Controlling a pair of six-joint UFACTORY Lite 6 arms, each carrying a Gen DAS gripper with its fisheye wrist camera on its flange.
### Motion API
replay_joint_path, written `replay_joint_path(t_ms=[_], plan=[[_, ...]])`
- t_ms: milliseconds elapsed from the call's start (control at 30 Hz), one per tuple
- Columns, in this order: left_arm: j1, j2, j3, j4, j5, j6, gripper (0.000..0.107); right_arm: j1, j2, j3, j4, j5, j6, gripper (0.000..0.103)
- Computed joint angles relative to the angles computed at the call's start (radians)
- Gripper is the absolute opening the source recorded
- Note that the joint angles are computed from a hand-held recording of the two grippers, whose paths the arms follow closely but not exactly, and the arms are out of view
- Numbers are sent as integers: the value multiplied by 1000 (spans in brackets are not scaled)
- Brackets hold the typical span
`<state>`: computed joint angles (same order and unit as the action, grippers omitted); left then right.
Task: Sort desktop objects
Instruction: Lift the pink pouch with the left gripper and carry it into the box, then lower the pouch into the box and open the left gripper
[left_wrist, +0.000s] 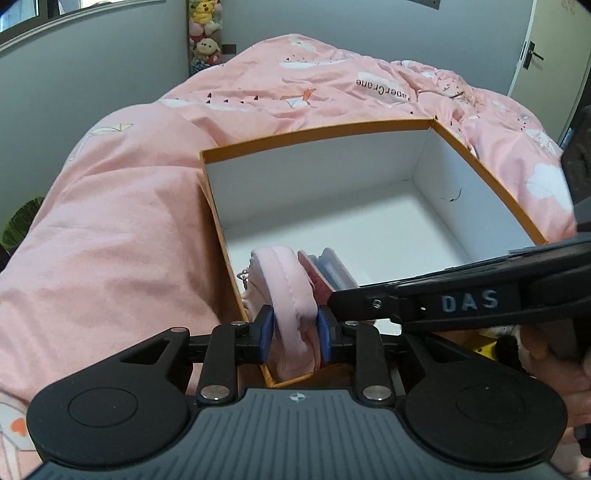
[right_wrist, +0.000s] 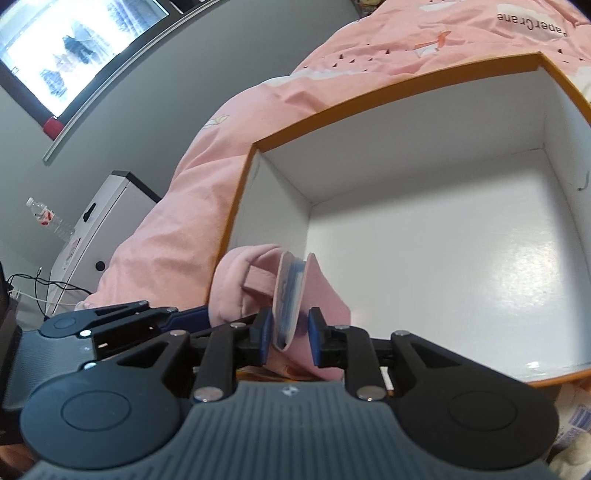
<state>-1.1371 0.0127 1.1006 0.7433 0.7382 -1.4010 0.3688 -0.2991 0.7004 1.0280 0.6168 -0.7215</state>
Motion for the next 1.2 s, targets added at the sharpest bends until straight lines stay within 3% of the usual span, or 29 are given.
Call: replay_joint_path(t_ms=[400, 900, 1200], plan=[[-30, -96, -60, 41, 25, -30, 35, -2, 37, -18, 142, 35, -124, 25], [-93, -29, -81, 184, 110, -254, 35, 135, -87, -130, 230, -183, -123, 29], [-129, 25, -6, 164, 203, -249, 36, 89, -145, -175, 296, -148, -190, 32]])
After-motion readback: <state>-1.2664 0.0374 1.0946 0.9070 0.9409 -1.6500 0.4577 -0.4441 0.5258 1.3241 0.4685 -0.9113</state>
